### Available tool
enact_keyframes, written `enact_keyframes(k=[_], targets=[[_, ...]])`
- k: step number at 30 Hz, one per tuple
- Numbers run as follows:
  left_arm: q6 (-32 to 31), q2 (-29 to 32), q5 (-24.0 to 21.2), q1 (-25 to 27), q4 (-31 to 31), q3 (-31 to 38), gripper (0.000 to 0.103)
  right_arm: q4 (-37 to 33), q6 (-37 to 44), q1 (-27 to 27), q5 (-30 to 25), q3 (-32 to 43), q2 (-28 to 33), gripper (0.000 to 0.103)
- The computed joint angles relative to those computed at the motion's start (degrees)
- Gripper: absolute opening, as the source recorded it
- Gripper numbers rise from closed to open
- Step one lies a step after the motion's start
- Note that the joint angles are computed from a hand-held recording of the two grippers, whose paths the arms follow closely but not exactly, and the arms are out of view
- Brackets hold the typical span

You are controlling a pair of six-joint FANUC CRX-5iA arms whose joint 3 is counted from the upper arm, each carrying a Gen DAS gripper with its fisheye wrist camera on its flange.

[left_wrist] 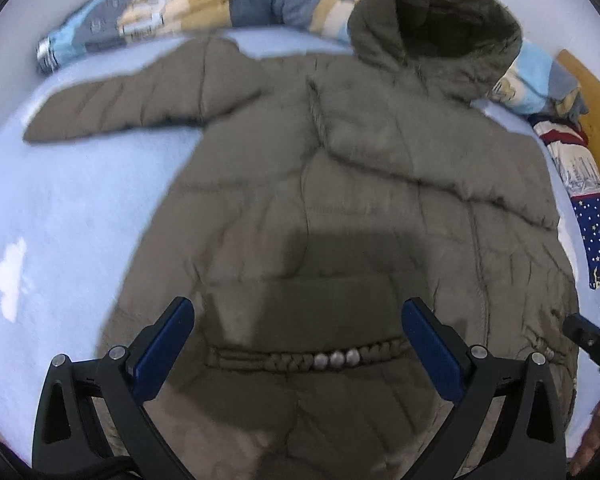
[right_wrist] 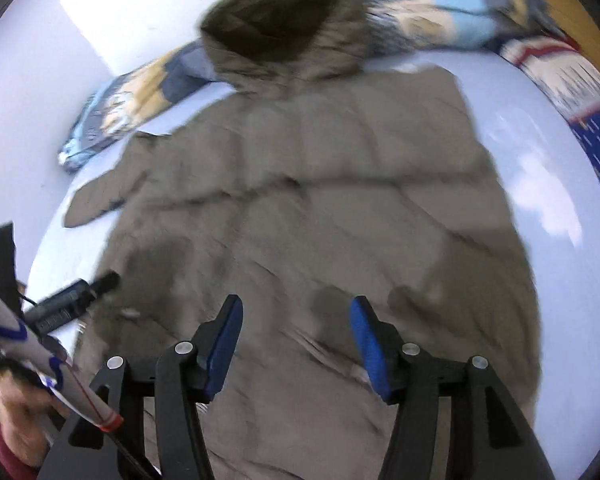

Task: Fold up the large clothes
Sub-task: 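Open the right tool to release the sleeve and withdraw, then reach the left tool to the other sleeve cuff and close on it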

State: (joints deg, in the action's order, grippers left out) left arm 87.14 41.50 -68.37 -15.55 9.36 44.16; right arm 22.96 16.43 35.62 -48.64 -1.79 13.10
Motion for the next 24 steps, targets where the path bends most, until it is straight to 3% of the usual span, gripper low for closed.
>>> enact_keyframes(k=[3,5,11,15,24], targets=[[1.29,2.10,-3.41,-0.21,-0.84,2.36,0.103,-2.67,0.69,-1.51,-3.08,0.41,0.88,0.061],[1.41,1.76,-2.67,-0.34,-1.46,1.81,0.103,-3.28,0.23,-2.45,-3.30,0.14,0.98,0.061],[-0.41,-3.51,7.32,2.79,5.10,-5.72,0.103,-2.50,-2.22,-3.32,1.96,-2.34,-1.61,0.061],[-0.52,-3.73,9.76,5.16,6.87,-5.30,0.103,0.12,-2.03,-2.64,1.35,-1.79,-1.35,0.061],[10.02,0.77,9.47,13.57,8.89,0.91,0.103,0.91,-0.10,-1.72,0.66,-0.41,-0.04,0.061]])
